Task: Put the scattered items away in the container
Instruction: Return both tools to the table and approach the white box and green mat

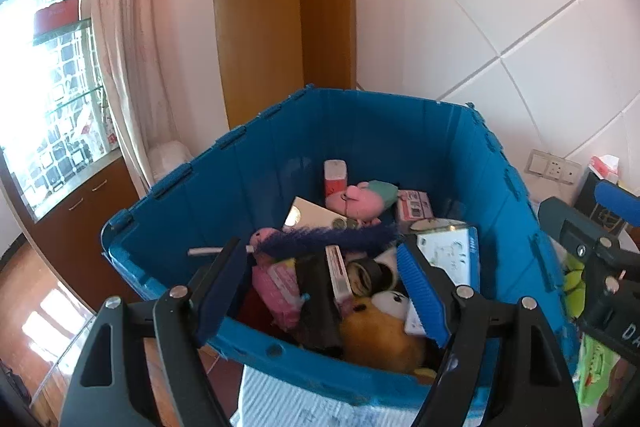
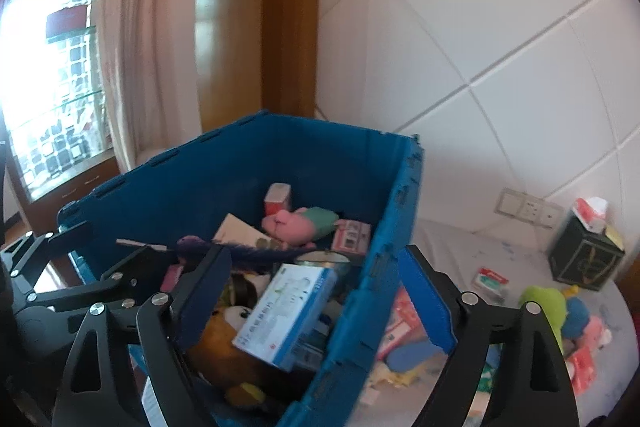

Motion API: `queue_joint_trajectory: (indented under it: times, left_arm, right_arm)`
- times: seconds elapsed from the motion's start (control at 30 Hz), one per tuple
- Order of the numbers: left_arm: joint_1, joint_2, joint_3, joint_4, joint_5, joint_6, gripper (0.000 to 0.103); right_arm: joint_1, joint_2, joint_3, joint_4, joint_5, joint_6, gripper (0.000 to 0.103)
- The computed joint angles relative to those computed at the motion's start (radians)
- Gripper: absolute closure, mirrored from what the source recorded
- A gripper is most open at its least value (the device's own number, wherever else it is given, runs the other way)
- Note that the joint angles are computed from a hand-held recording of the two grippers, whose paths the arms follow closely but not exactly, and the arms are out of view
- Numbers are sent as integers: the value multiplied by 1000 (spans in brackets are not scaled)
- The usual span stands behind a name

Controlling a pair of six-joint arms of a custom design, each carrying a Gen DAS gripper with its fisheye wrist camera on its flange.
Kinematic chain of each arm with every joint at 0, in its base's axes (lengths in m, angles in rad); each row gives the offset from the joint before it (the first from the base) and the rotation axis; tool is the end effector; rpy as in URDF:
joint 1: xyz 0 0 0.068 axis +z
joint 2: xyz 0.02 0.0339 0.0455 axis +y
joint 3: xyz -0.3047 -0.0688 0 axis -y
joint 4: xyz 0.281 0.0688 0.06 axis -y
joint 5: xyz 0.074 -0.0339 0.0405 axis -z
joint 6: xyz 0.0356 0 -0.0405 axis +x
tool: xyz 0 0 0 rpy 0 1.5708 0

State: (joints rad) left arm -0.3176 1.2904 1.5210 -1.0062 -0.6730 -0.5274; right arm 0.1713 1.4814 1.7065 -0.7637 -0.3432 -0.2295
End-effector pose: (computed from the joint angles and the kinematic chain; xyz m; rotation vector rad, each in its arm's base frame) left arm 0.2618 -0.0627 0.4576 -0.5377 2.0992 0.3148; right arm 0.3385 0.0707 0.4830 -0.6149 1.9989 0.3262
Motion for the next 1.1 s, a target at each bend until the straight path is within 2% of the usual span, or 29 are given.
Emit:
queue_joint_trajectory:
  times: [0.23,0.47,0.57,0.73,0.83,0.97,1.1]
  left_arm:
    - [-152,49,62,-55,-64,-67,26]
    - [-332,191,224,-93,-133,-113,25]
    - [-402,277,326,-118,-152,-143,25]
    - [-519,479,538,-162,-177,-189,12]
    - [-559,604,659,-199,-172,-218,12]
    - [-589,820,897,-307,-121,-278,12]
    - [-605,1020,1130,-428,-56,-326,12]
  right_arm:
    - [-125,-36,-28,-15,-50,20,15]
    - [-343,-24,-3,-44,-162,-16,14]
    - [-473,16,38,-65,-241,-50,3]
    - [-705,150,162,-124,-352,-141,0]
    - [-809,261,261,-175,-377,-199,0]
    - [-903,450,435,-273,-361,-281,0]
    - [-960,634,610,-374,-300,-342,0]
